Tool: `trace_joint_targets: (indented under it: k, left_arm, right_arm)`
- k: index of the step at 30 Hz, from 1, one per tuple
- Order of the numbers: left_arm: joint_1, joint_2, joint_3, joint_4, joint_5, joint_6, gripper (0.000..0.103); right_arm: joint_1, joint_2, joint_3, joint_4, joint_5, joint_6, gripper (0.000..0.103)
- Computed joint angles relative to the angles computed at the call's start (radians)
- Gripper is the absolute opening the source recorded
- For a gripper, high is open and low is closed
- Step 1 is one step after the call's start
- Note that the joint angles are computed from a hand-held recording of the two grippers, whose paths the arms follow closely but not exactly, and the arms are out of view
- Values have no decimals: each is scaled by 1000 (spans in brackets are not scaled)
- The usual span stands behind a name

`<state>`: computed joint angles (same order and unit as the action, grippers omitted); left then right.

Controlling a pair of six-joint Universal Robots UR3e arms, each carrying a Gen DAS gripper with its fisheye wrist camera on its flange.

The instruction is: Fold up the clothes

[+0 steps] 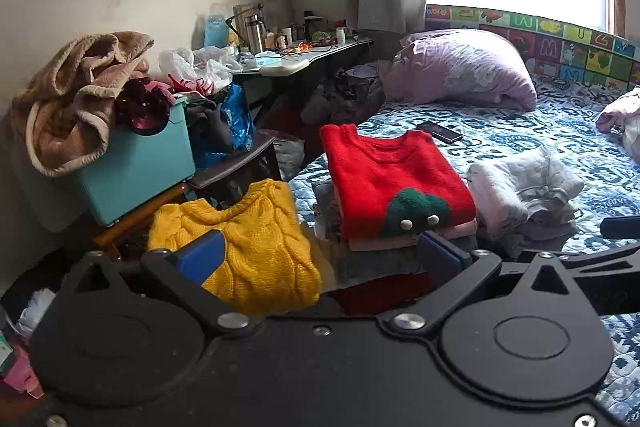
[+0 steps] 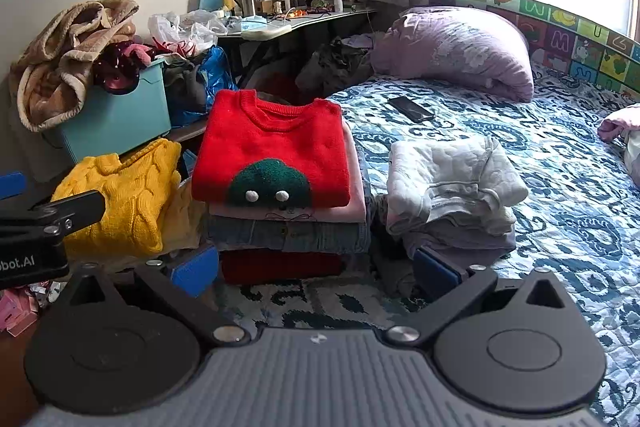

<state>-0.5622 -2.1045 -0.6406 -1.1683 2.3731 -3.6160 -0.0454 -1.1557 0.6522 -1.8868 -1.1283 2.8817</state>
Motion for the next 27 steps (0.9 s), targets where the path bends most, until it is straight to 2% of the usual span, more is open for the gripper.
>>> trace_joint_targets:
  k: [5, 14, 27]
  left_arm:
    - [-2, 0, 1, -21, 3, -9, 103]
    - [16, 45, -103, 54, -39, -1, 103]
    - [19, 51, -107, 75, -37, 31, 103]
  right_arm:
    - [14, -6, 3, 7, -18, -14, 103]
    - [3, -24, 18, 12, -12, -12, 103]
    - [9, -21, 0, 24, 3, 11, 103]
